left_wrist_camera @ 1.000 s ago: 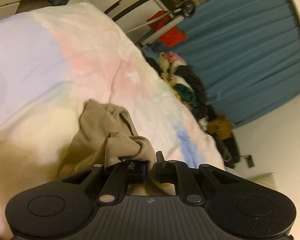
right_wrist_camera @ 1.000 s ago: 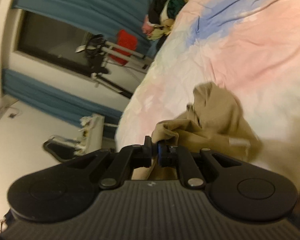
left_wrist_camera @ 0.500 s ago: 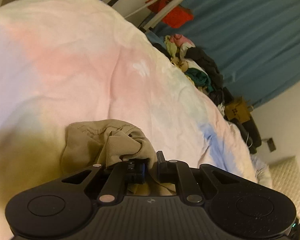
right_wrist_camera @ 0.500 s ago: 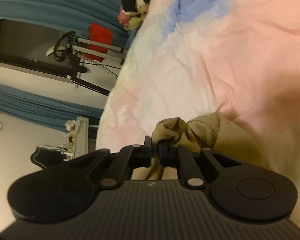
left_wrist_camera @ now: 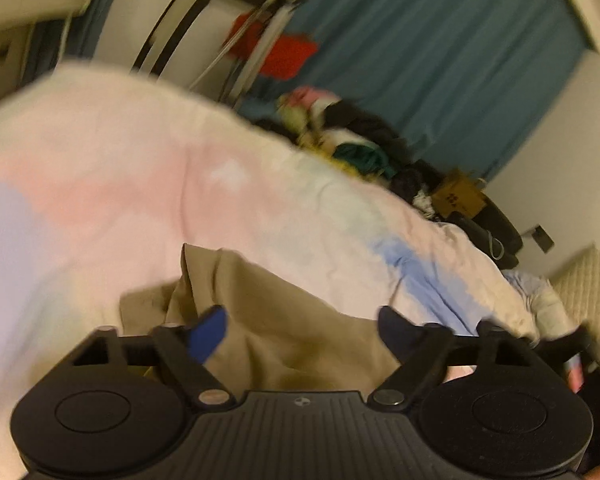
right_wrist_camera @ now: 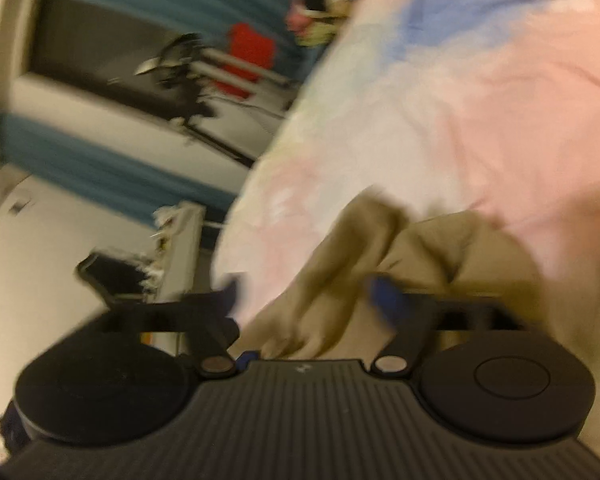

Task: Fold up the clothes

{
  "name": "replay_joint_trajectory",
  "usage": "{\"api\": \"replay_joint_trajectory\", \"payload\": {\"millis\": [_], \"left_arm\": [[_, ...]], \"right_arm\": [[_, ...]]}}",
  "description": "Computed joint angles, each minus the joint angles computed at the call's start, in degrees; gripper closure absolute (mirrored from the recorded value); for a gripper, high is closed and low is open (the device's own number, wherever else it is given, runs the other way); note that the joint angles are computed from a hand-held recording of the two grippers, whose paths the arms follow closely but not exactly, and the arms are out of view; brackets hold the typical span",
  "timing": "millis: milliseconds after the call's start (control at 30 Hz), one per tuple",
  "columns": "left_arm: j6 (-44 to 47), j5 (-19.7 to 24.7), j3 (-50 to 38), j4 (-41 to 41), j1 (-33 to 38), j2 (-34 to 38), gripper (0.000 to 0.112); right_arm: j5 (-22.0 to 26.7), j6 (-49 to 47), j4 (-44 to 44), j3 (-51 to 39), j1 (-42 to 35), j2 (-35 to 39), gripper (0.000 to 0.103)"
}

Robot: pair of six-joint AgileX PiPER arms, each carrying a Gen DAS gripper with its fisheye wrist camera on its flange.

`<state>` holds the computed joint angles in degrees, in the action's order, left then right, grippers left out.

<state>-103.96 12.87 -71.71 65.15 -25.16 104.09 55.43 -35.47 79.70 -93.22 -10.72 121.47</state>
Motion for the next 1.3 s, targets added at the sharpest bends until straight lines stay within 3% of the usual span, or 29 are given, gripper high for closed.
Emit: {"api": "replay_joint_trajectory", "payload": {"millis": [100,167,233,300,367,400,567,667,900,1100,1300], "left_arm": [[-8.44,2.87,2.59,11.58,-2.59,-2.0,0.018],[-4.78,5.79,2.38,10.28,-3.89,-1.51,0.018],[0.19,8.65,1.37,7.5,-4.85,-0.32,0.018],[2.74,8.78,-0.13,5.08,-4.28,1.88,0.018],[3.44,7.52,-1.75,4.43,-2.97,4.56,0.019],[5.06,8.21,-3.0,3.46,-2.58,6.06,0.019],[13.53,10.03,-8.69,-4.04,-1.15,12.28,0.02],[12.04,8.89,-7.25,-2.84,-0.74,11.95,0.02],[4.89,10.26,-0.57,2.38,-3.85,5.42,0.02],[-1.16,16.06,6.73,6.88,-11.19,-0.91,0.02],[0.33,19.86,7.69,3.98,-14.42,-0.08,0.02]], "right_arm": [[-0.36,-9.31,3.14,5.24,0.53,-5.08,0.015],[-3.59,-15.17,3.24,7.62,1.65,-7.96,0.016],[-7.7,-19.35,0.57,8.4,3.4,-9.73,0.032],[-11.08,-19.52,-4.29,7.29,5.2,-9.25,0.054],[-15.22,-19.0,-10.0,6.01,7.36,-8.23,0.067],[-18.33,-18.78,-13.14,5.54,8.78,-7.46,0.069],[-25.45,-5.2,-30.4,-3.83,13.52,1.21,0.076],[-27.04,-2.61,-33.76,-5.81,14.82,3.83,0.077],[-28.46,-11.43,-24.27,2.62,13.81,-2.15,0.074],[-30.32,-25.83,-9.72,16.17,11.71,-11.87,0.072],[-30.63,-17.79,-19.38,17.01,13.04,-11.34,0.073]]}}
